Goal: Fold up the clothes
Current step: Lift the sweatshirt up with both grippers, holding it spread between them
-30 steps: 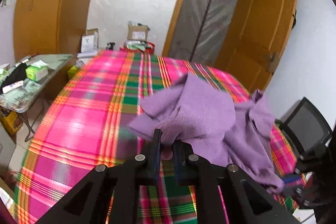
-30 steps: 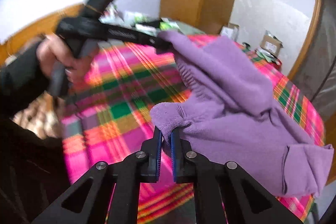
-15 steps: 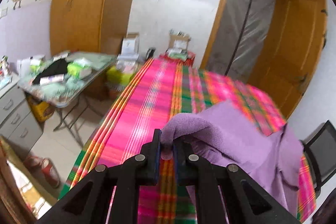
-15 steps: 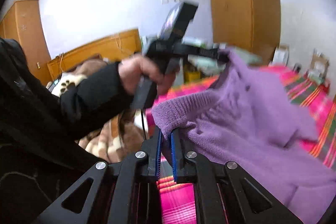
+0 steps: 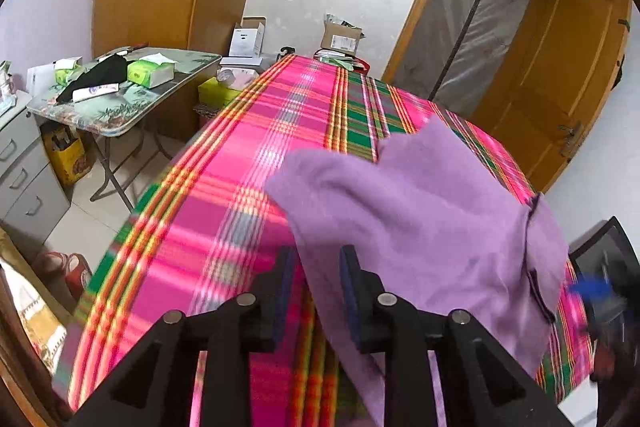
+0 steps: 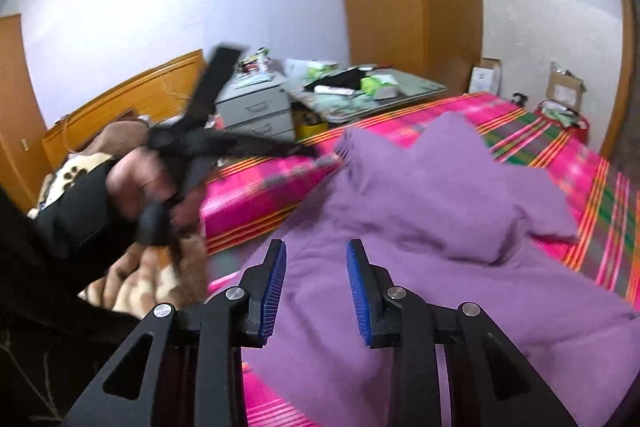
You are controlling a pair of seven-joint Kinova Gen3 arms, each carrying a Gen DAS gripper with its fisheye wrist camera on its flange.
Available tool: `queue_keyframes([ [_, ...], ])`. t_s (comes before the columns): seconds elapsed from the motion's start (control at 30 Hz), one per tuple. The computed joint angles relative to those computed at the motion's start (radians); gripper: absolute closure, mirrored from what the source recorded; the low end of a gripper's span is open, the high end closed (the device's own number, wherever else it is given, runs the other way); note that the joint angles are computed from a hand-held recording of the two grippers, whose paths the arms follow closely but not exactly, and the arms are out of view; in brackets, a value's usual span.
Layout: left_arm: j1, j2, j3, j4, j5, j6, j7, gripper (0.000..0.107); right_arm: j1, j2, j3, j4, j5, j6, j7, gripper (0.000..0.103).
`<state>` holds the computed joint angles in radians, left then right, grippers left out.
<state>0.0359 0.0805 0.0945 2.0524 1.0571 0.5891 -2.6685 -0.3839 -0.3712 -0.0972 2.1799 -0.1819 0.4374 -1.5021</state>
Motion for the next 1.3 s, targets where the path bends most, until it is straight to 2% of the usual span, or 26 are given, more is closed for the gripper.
queue_keyframes([
  [0.2, -0.008, -0.045, -0.025, 0.078, 0.006, 0.063, -0.011, 0.075, -0.024, 0.125, 0.096, -0.126, -0.02, 0.021, 0.127, 0.07],
  [0.4, 0.01, -0.05, -0.026, 0.107, -0.015, 0.09, 0.026, 0.073, 0.057, 0.345, 0.022, -0.357, 0.021, 0.124, 0.229, 0.07],
  [0.47, 0.018, -0.051, -0.024, 0.112, -0.03, 0.094, 0.047, 0.072, 0.093, 0.428, -0.003, -0.445, -0.013, 0.18, 0.301, 0.07],
  [0.6, 0.03, -0.048, -0.02, 0.121, -0.048, 0.098, 0.07, 0.071, 0.107, 0.572, -0.011, -0.631, -0.025, 0.323, 0.374, 0.068],
  [0.83, 0.043, -0.047, -0.014, 0.126, -0.05, 0.077, 0.086, 0.071, 0.116, 0.805, -0.035, -0.923, 0.022, 0.571, 0.412, 0.058],
  [1.0, 0.046, -0.042, -0.013, 0.125, -0.041, 0.073, 0.074, 0.07, 0.106, 0.929, -0.014, -1.064, 0.051, 0.714, 0.372, 0.059],
  [1.07, 0.04, -0.035, -0.016, 0.123, -0.03, 0.084, 0.064, 0.07, 0.129, 0.927, -0.024, -1.05, 0.031, 0.691, 0.366, 0.097],
  [1.17, 0.034, -0.029, -0.017, 0.115, -0.029, 0.082, 0.066, 0.07, 0.145, 0.872, -0.028, -0.984, 0.018, 0.574, 0.379, 0.097],
  [1.3, 0.02, -0.043, -0.026, 0.125, -0.009, 0.082, 0.069, 0.071, 0.16, 0.814, 0.002, -0.926, 0.007, 0.412, 0.299, 0.097],
])
